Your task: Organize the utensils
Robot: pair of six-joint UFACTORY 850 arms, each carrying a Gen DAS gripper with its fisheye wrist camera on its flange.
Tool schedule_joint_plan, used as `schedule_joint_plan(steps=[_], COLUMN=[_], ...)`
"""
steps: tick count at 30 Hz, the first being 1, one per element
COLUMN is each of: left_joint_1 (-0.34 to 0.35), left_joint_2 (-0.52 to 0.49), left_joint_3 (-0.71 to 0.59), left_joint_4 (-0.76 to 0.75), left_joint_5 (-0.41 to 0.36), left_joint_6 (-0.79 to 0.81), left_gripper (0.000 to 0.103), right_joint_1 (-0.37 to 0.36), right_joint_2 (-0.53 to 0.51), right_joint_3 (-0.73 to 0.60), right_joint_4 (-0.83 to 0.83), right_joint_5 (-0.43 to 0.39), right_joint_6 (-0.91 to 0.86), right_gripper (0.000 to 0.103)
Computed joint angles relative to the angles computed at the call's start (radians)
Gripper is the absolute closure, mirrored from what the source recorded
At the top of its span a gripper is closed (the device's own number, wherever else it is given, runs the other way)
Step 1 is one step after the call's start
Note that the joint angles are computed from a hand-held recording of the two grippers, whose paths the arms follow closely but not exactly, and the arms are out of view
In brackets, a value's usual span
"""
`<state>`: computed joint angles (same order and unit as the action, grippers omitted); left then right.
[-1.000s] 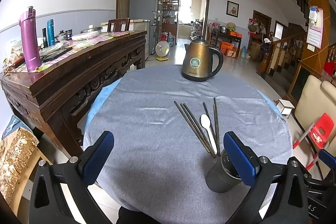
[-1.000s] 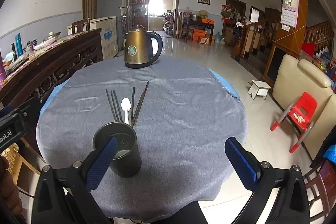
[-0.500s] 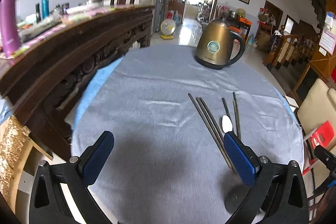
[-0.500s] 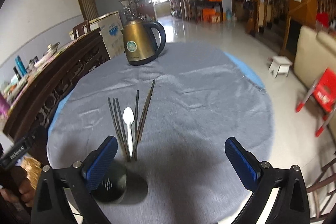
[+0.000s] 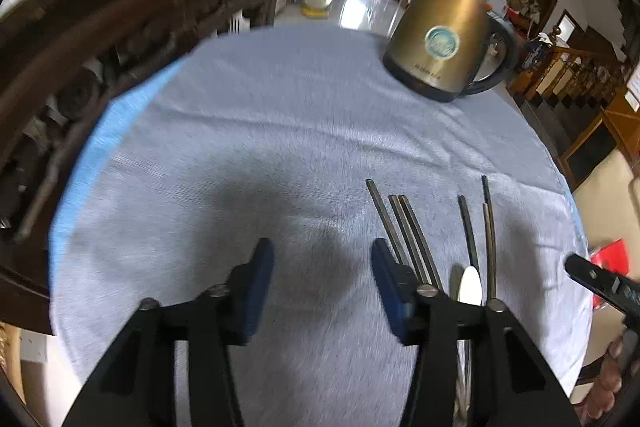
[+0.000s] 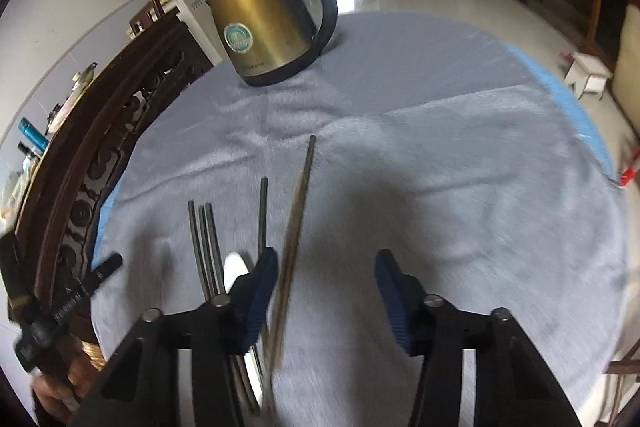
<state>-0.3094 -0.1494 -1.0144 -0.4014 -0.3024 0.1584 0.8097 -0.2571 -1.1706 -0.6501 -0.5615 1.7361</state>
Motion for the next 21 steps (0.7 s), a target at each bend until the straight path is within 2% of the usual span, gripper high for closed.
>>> schedule_joint_plan(steps=[2,4,7,14,17,21], left_joint_1=[0.009,0.015,0.024,0.025,0.022,0.010], left_joint_2=[-0.049,-0.084,-0.134,-0.235,-0.273,-0.310], left_joint_3=[-0.046,-0.082,-0.144,-0.283,-0.327,-0.357], left_joint_4=[-0.018,-0.033,-0.062,-0.062,-0.061,-0.029], left_joint_5=[-0.043,-0.078,-0.127,-0.241,-0.274,-0.295], left_joint_6=[0.000,0.002,0.004,-0.021,-0.050,-0.102], left_gripper=[0.054,0.054,0.054,0.054,0.054,0.054], right_joint_1=[-0.056,-0.108,-0.160,-0.216,-0.226,-0.211], right_joint_2=[-0.036,-0.083,-0.160,-0.309,-0.351,-0.391], right_joint_3=[-0.029,-0.078,-0.156,-0.321,-0.362,-0.430], right_joint_4=[0.068,0.166,0.278,0.412,0.462,0.398], right_joint_5=[0.063,0.109,0.117,0.042,0.019,-0.067], right_joint_6=[-0.069,-0.169,-0.300,-0.452,-0.492,-0.475], right_gripper=[0.054,0.059,0.061,0.067,0.075,0.088])
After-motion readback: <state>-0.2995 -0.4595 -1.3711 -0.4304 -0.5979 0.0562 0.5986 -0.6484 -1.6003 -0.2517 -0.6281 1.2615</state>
